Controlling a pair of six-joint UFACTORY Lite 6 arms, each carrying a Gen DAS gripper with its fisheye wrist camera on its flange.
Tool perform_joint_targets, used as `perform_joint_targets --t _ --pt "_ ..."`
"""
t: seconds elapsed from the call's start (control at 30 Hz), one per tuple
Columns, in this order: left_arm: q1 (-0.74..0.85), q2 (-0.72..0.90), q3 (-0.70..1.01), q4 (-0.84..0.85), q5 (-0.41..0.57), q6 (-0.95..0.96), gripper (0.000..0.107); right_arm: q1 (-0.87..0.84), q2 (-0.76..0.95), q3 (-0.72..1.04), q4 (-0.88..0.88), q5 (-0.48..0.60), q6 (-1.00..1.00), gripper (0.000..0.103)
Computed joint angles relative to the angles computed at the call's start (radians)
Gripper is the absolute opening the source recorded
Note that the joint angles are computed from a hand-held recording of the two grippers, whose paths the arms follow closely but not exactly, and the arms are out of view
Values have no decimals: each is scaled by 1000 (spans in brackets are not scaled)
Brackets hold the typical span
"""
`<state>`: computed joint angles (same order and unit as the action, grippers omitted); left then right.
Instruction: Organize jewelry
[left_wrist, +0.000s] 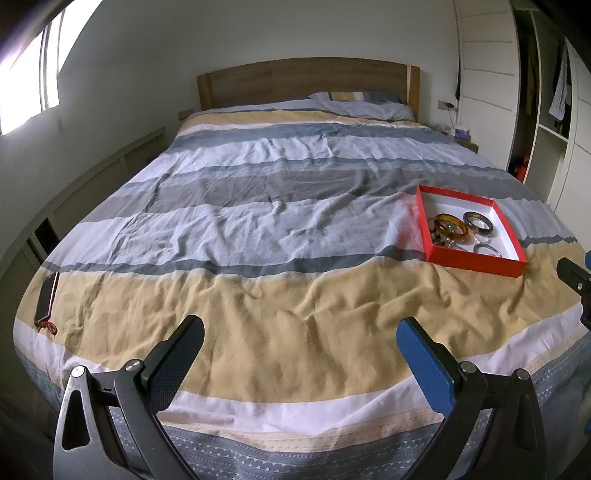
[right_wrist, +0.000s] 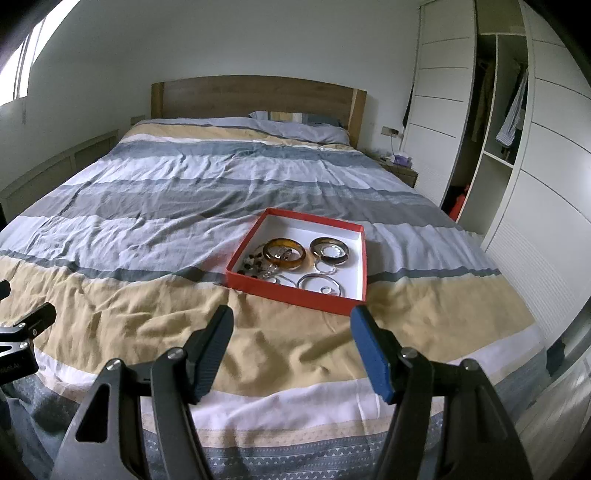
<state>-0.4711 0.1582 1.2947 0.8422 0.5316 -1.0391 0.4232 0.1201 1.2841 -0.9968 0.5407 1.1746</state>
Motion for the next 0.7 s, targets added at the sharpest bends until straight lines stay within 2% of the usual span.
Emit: perform_joint_targets --t 0.7 --pt "13 -48 -58 31 -15 -30 102 24 -11 -15 3 7 -9 64"
